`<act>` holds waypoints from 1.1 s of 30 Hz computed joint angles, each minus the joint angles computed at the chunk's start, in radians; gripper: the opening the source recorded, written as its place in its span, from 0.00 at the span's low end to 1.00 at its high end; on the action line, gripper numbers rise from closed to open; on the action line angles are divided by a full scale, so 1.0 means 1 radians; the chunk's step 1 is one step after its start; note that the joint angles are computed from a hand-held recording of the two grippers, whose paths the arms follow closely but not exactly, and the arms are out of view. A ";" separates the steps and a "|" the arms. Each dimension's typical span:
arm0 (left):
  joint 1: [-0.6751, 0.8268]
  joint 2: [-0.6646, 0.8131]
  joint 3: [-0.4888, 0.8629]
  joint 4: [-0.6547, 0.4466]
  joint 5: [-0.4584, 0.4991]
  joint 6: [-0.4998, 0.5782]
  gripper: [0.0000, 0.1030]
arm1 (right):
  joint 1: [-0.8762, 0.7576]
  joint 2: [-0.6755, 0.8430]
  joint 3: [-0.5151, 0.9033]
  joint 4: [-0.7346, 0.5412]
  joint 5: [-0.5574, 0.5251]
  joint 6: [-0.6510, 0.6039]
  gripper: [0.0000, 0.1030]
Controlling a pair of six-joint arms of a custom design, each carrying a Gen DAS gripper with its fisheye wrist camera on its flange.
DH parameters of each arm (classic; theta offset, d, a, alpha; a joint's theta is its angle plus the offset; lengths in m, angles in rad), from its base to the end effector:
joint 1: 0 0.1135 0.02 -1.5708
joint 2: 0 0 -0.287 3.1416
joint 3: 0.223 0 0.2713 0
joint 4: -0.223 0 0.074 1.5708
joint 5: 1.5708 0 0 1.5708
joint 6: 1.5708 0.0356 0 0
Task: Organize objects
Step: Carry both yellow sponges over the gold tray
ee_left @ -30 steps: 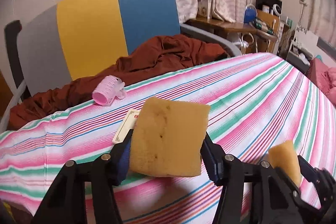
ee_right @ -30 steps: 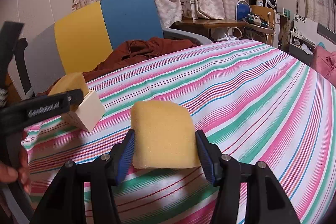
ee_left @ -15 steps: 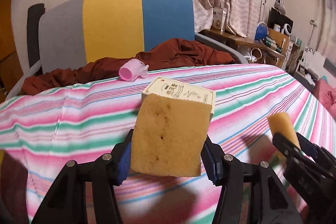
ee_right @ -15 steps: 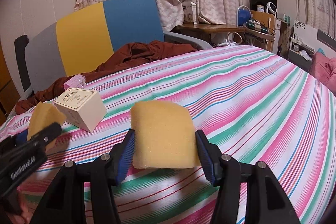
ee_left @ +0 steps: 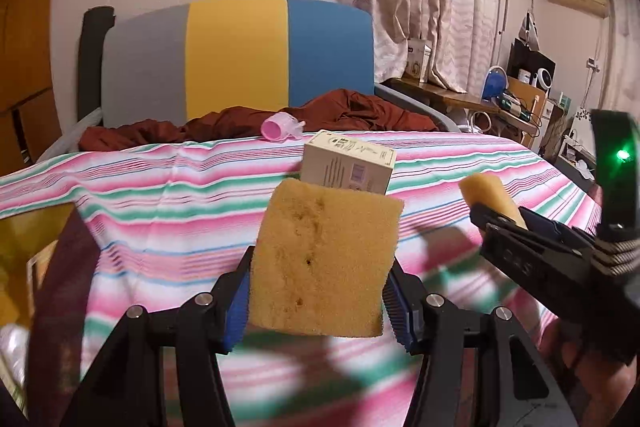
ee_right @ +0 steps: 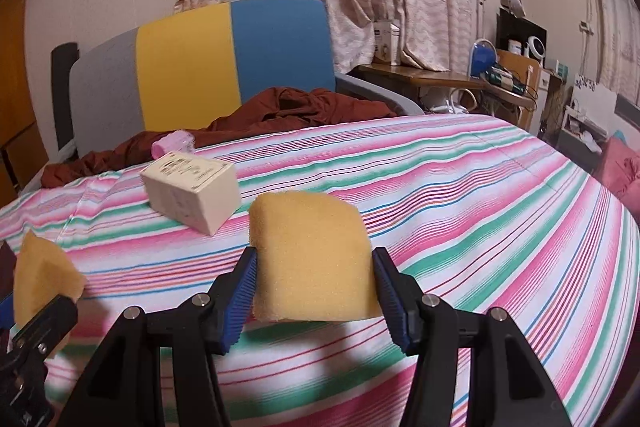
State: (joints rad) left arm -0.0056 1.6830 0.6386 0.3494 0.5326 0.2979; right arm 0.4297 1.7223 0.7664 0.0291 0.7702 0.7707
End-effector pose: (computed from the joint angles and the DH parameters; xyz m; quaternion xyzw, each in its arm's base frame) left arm 0.3172 -0.0199 0.1330 0.2424 0.8468 -0.1762 0.4394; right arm 0.3055 0.1127 0.1361 0.2663 0.8462 -0.1284 0.4433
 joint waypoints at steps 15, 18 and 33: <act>0.288 -0.220 -0.111 -0.207 0.263 0.141 0.57 | 0.108 0.048 0.067 -0.063 0.059 -0.041 0.56; 0.370 -0.225 -0.059 -0.305 0.316 0.171 0.57 | 0.106 0.057 0.078 -0.083 0.057 -0.029 0.56; 0.561 0.065 0.407 -0.629 0.325 0.126 0.57 | 0.153 0.087 0.120 -0.096 0.080 -0.111 0.56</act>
